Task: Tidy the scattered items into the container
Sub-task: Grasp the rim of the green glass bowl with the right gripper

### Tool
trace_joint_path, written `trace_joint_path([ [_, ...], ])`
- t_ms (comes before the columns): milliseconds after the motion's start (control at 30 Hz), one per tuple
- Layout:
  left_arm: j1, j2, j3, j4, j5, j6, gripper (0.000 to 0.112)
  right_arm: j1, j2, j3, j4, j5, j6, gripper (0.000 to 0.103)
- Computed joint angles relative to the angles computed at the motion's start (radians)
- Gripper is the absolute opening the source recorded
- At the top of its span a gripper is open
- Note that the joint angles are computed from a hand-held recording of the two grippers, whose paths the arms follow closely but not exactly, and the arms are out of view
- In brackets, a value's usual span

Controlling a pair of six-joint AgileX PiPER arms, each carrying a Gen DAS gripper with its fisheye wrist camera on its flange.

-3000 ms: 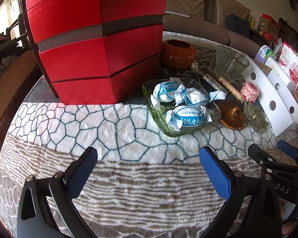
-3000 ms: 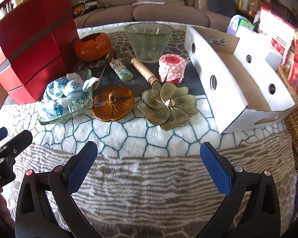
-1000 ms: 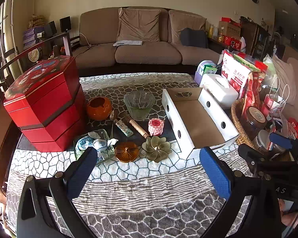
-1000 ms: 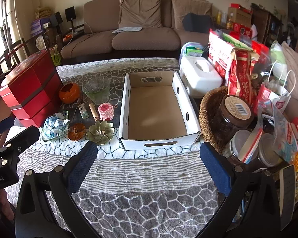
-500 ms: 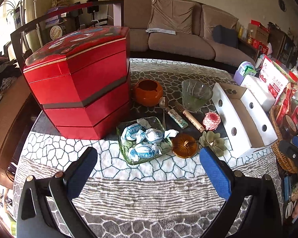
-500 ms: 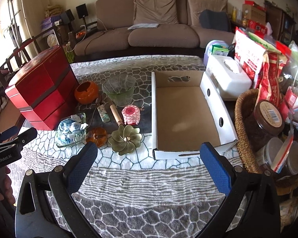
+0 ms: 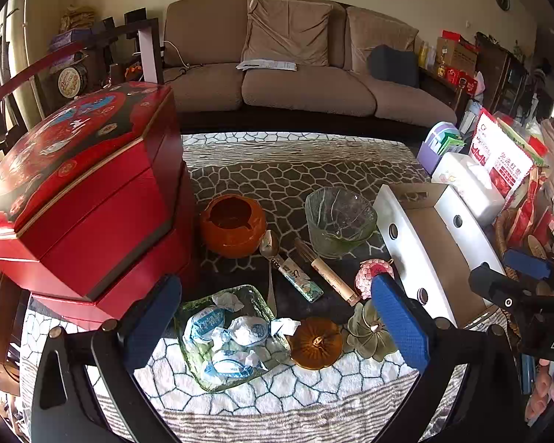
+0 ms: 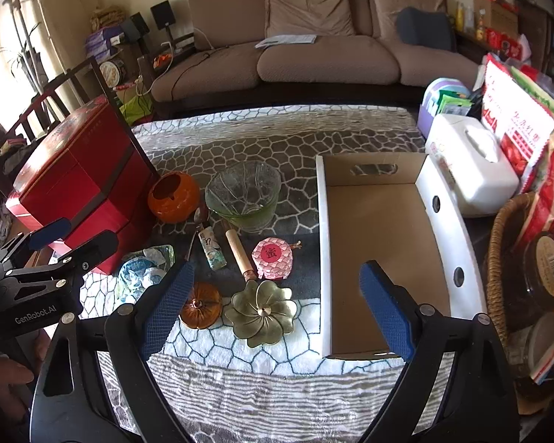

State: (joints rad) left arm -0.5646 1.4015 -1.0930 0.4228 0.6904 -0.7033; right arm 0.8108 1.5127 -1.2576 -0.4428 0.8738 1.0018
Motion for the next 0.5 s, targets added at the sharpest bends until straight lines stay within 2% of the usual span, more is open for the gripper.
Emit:
trace_joint_path([
  [33,0.012,0.012,-0.006,-0.015,-0.008,0.023,0.103,-0.008,0.008,0.003,0.011,-0.015,-0.011,0.066],
  [100,0.056,0.02,-0.009,-0.099,-0.037,0.119,0.103,-0.029,0.023,0.008,0.048,-0.044,-0.043,0.049],
  [133,0.085,0.02,-0.011,-0.166,-0.05,0.19,0.102,-0.04,0.031,0.008,0.066,-0.054,-0.062,0.047],
  [200,0.138,0.027,-0.03,-0.29,-0.059,0.327,0.094,-0.057,0.051,-0.008,0.077,-0.062,-0.096,0.047],
  [233,0.152,0.039,-0.049,-0.318,-0.052,0.365,0.094,-0.07,0.063,-0.022,0.086,-0.064,-0.118,0.047],
  [300,0.149,0.081,-0.101,-0.298,-0.03,0.378,0.094,-0.109,0.094,-0.067,0.122,-0.068,-0.173,0.047],
  [400,0.121,0.167,-0.182,-0.197,-0.01,0.312,0.095,-0.181,0.177,-0.18,0.22,-0.054,-0.294,0.05],
  [500,0.141,0.259,-0.254,-0.242,-0.026,0.315,0.095,-0.249,0.275,-0.29,0.341,-0.044,-0.402,0.05],
])
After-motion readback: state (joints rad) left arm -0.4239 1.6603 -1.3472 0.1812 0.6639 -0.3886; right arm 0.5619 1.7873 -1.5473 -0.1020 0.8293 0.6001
